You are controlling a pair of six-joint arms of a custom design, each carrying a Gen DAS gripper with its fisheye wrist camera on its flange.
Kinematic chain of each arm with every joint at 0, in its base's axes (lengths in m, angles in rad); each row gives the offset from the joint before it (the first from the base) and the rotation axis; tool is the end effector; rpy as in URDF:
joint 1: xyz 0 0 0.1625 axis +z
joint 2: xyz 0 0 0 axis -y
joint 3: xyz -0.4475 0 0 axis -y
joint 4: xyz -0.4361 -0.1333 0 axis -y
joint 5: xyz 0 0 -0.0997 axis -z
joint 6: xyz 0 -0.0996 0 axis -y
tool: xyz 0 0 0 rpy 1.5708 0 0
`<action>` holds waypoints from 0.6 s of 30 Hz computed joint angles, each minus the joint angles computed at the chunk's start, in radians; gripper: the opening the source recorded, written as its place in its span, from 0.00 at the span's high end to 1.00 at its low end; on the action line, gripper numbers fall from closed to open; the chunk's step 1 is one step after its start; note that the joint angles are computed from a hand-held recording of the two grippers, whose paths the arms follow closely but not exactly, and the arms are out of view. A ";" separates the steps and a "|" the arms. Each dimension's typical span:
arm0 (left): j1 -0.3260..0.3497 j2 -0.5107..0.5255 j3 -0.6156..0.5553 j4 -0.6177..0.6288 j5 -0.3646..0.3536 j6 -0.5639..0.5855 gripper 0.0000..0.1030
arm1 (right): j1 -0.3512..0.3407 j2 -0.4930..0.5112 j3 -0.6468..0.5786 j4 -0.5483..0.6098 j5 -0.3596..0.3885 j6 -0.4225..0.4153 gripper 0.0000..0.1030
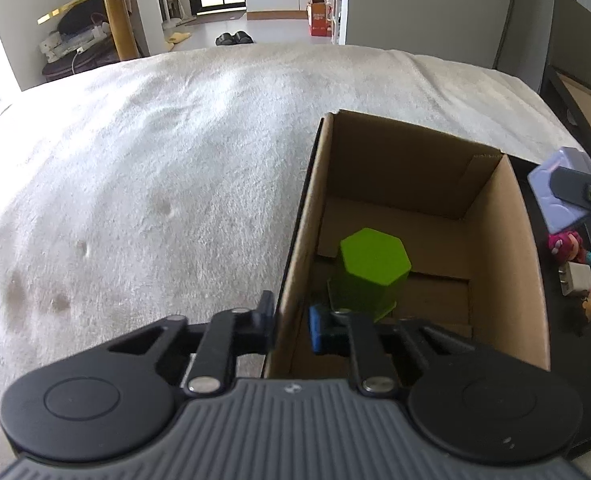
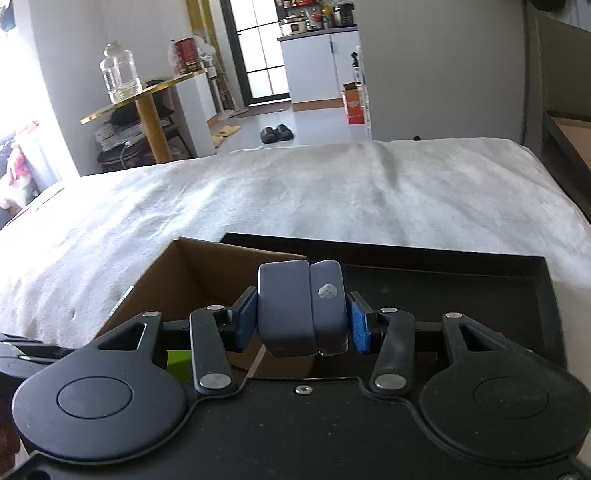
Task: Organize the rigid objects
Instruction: 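Carry the lavender-blue block with the right gripper and drop it into the box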
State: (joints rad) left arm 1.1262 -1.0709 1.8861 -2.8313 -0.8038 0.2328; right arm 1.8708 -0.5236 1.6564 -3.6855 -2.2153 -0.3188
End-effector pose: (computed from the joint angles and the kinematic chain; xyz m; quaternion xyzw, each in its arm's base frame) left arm -0.0901 -0.6598 0.2160 0.2226 0.8805 -0.2422 0.3412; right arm 0.2753 -0.6414 0.0300 0.1125 -0.8422 0.4446 0.2835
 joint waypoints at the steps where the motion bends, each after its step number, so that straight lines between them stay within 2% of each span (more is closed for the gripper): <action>1: 0.002 -0.001 0.000 -0.004 -0.008 0.002 0.88 | 0.002 0.004 -0.009 0.008 0.002 0.000 0.56; 14: 0.016 -0.012 0.002 -0.007 -0.052 0.009 0.89 | 0.017 0.050 -0.080 0.102 0.001 -0.045 0.57; 18: 0.021 -0.012 -0.001 -0.001 -0.064 0.006 0.89 | 0.021 0.073 -0.110 0.114 -0.021 -0.090 0.57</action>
